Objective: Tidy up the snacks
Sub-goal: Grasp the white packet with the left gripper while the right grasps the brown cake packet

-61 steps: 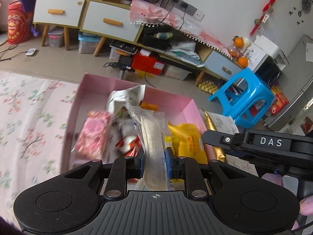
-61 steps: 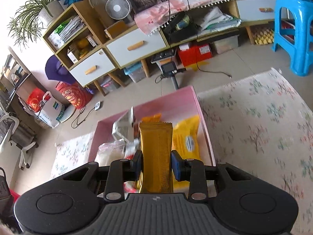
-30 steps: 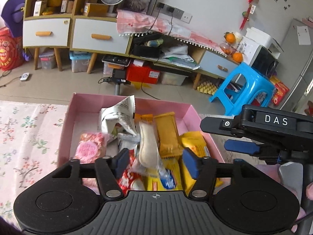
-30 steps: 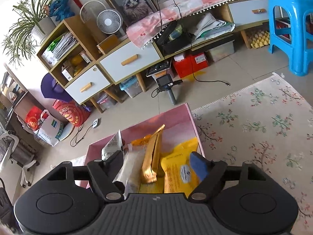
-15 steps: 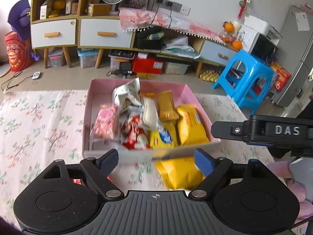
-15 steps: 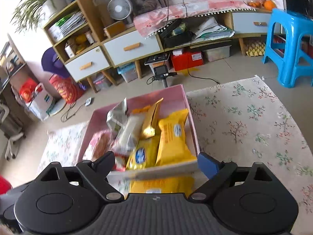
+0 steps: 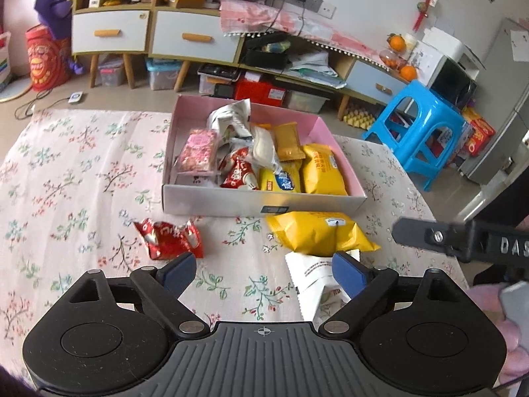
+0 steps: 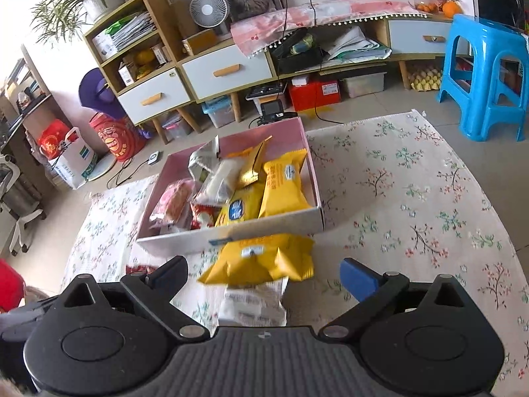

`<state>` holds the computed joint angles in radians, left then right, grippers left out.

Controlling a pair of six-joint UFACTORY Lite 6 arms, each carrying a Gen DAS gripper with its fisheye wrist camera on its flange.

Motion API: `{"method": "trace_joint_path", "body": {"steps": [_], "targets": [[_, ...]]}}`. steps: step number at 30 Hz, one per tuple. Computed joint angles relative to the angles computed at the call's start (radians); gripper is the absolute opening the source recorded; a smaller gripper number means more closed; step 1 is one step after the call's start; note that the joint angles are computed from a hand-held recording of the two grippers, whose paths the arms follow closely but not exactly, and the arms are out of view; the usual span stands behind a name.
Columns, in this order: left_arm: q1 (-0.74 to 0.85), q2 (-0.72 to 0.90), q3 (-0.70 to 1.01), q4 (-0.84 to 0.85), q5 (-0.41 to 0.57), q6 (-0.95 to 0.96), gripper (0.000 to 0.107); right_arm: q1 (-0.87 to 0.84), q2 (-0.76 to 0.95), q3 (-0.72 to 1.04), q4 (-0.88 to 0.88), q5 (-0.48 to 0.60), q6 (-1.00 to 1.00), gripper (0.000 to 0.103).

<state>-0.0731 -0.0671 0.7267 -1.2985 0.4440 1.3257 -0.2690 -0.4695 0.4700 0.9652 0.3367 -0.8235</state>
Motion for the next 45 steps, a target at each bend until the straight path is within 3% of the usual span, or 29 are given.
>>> {"method": "trace_joint_path", "body": {"steps": [7,13,23,31,38,45], "targets": [[0.013,-0.027,-0.05,-0.068,-0.017,0.06,0.092,-0.012,-0.09,-0.083,-0.053,-0.012,-0.007,0.092],[-0.017,-0.018,-0.075,-0.121,-0.056,0.114,0.092,-0.055,-0.178,-0.159,-0.037,-0.01,-0.135,0.092],[-0.089,-0.04,-0.141,-0.247,-0.096,0.24,0.092,-0.243,-0.297,-0.289,0.121,0.085,-0.553,0.093],[-0.173,0.001,-0.144,-0.431,-0.116,0.402,0.092,-0.433,-0.243,-0.344,0.252,0.195,-0.916,0.094],[-0.259,0.097,-0.103,-0.58,-0.088,0.509,0.092,-0.362,-0.161,-0.363,0.333,0.13,-1.046,0.094],[-0.335,0.192,-0.055,-0.758,-0.099,0.676,0.092,-0.13,-0.11,-0.374,0.503,-0.022,-1.126,0.094]]}}
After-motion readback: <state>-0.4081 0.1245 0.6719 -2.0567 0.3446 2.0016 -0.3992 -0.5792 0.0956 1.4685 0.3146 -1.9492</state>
